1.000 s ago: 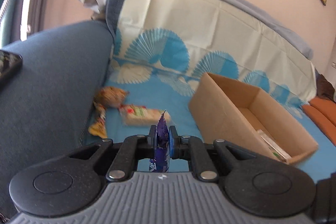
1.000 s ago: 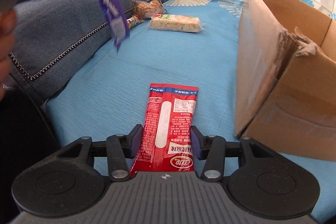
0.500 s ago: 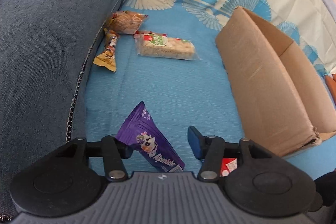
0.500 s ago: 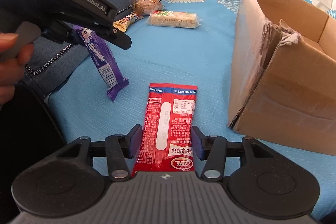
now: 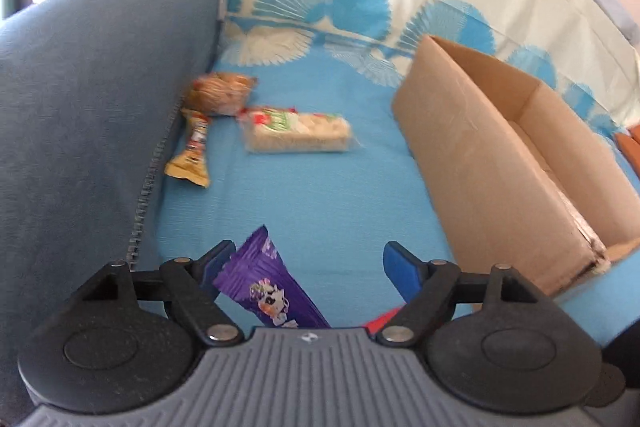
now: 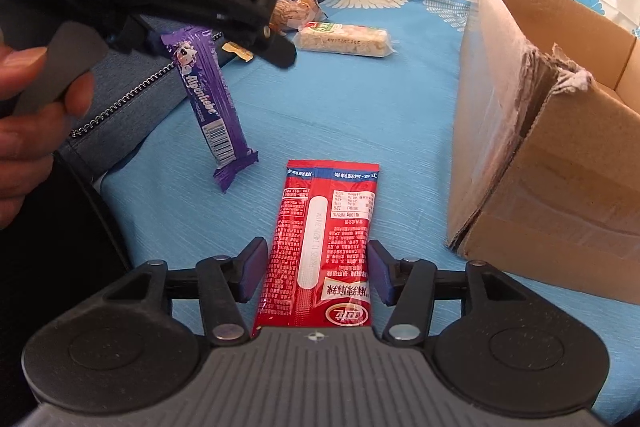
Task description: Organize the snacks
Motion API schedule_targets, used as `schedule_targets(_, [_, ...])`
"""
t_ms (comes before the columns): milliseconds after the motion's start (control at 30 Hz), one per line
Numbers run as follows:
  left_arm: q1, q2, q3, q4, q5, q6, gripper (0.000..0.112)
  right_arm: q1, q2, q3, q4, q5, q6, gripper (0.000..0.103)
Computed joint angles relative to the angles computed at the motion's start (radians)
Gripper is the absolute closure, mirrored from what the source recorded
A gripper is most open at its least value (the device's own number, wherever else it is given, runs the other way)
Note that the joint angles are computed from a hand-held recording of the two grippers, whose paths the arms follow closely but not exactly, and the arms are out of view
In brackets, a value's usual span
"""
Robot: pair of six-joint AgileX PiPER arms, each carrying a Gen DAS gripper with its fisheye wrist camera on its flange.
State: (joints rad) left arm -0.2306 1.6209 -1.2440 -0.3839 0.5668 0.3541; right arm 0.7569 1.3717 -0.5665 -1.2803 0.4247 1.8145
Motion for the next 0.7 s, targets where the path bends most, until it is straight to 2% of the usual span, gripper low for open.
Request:
schedule_targets(67, [0.004,-0.001,0.001,0.071,-0.019,-0.126,0.028,0.005,0.0,0.002,-0.005,0.008,-0.002,0.047])
schedule_targets(133, [0.015,-0.007,0.006,0.083,-0.03,-0.175,0.028,0.011,0.0,0.002,-0.005,0.017,-0.002,0.046])
schedule_targets(233, [0.021,-0.055,0.064,-0.003,-0.109,-0.081,0.028,0.018,0.006,-0.002,-0.001,0.024,-0.006,0.046])
schedule_targets(300, [0.032,-0.103,0.129,-0.153,-0.187,0.079,0.028,0.017,0.009,-0.004,-0.002,0.024,-0.006,0.046])
schedule_targets(367, [0.045,-0.122,0.153,-0.251,-0.2,0.181,0.028,0.018,0.012,-0.007,-0.001,0.027,-0.004,0.046])
schedule_targets(433, [0.051,-0.105,0.118,-0.191,-0.141,0.122,0.029,0.018,0.014,-0.007,-0.005,0.027,0.002,0.046])
schedule_targets(533, [0.044,-0.031,0.005,-0.045,0.017,-0.019,0.04,0.016,0.013,-0.004,-0.01,0.026,0.005,0.046])
schedule_targets(567, [0.03,-0.013,-0.022,0.015,0.052,-0.07,0.04,0.015,0.013,-0.001,-0.013,0.025,0.008,0.046])
schedule_targets(700, [-0.037,0.027,-0.067,0.247,0.093,-0.265,0.039,0.018,0.019,-0.005,-0.017,0.032,0.021,0.046])
